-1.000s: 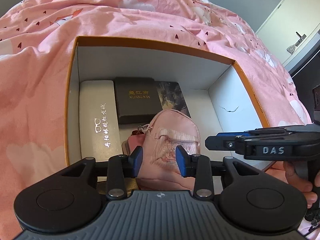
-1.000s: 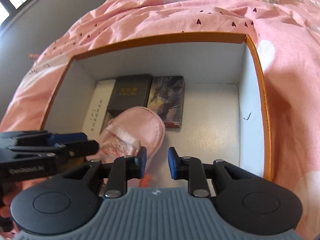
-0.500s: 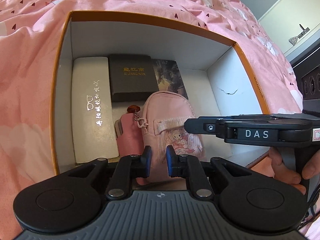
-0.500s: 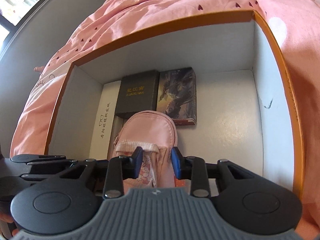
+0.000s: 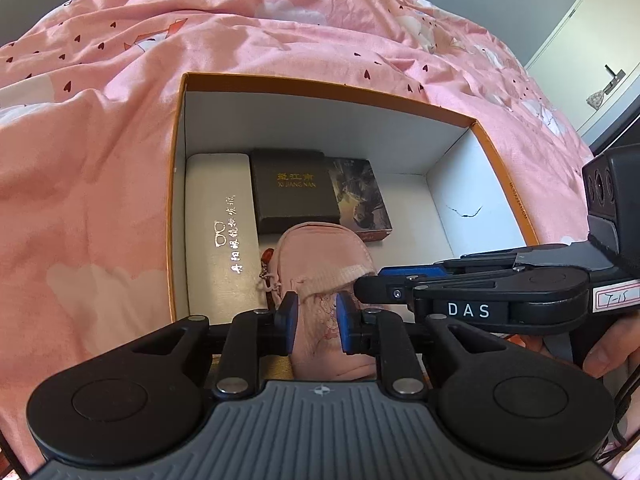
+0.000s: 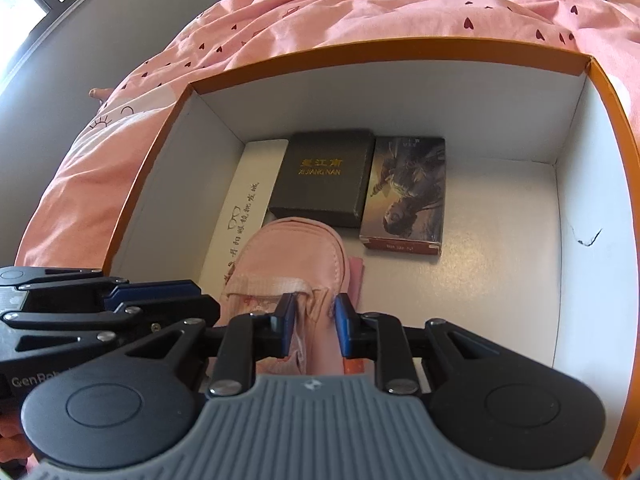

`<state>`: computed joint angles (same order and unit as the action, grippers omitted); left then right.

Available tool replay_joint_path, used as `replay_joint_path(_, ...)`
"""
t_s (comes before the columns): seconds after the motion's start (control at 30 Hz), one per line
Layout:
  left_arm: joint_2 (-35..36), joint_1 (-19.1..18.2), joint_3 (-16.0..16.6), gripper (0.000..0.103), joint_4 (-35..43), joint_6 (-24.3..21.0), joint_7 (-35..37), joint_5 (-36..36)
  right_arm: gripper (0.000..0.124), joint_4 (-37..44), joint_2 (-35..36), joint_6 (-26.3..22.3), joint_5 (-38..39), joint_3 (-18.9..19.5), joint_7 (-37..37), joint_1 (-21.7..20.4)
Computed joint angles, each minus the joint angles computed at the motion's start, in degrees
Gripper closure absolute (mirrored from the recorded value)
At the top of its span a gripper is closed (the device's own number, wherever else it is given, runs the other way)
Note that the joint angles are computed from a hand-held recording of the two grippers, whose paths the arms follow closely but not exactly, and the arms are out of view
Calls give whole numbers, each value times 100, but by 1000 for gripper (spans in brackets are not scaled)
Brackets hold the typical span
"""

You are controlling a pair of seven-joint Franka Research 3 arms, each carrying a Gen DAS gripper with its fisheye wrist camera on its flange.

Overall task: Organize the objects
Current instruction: 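Withdraw both grippers and reach toward the plush toys beside the box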

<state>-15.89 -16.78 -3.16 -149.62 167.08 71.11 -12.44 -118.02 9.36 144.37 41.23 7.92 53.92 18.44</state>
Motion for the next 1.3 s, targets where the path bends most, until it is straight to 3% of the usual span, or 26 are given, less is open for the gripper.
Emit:
replay_joint_path(0.23, -330, 55, -223, 75, -238, 403, -488, 301, 94, -448, -543, 252, 414, -5, -463, 20)
replay_joint_path(0.47, -799, 224, -659, 71, -585, 882, -1436, 1009, 93, -1321, -1538, 878, 1032, -158, -991, 236)
replay_joint_path(0.63, -1040, 355, -1022, 66, -768, 1023, -1976, 1504, 81, -1974, -2245, 1330, 1498, -382, -1315, 440)
replay_joint_path(0.77, -1028, 159, -1020, 66, -847, 1079, -2215, 1783, 73, -2519, -2792, 1778, 1873, -554, -1549, 642)
replay_joint_path(0.83, -940, -178, -759, 66, -884, 1124, -2209, 1827, 64, -2751, -3006, 1987, 1996, -630, -1608, 736)
replay_joint_path(0.97, -783, -1108, 45, 65, -958, 1039, -1966, 1545, 64, -3178, -3307, 2157, 1359, -565, -1036, 607)
replay_joint_path(1.07, -708, -2190, 1030, 65, -1007, 901, -1423, 809, 65, -3395, -3456, 1910, 885, -651, -576, 502)
replay_joint_path(1.13, -637, -2888, 1644, 65, -987, 899, -998, 256, 68, -3535, -3506, 1835, 364, -503, -31, 258)
replay_joint_path(1.3, -335, -3795, 2269, 55, -784, 864, -271, -624, 77, -3890, -3639, 1855, -489, -464, 779, 41)
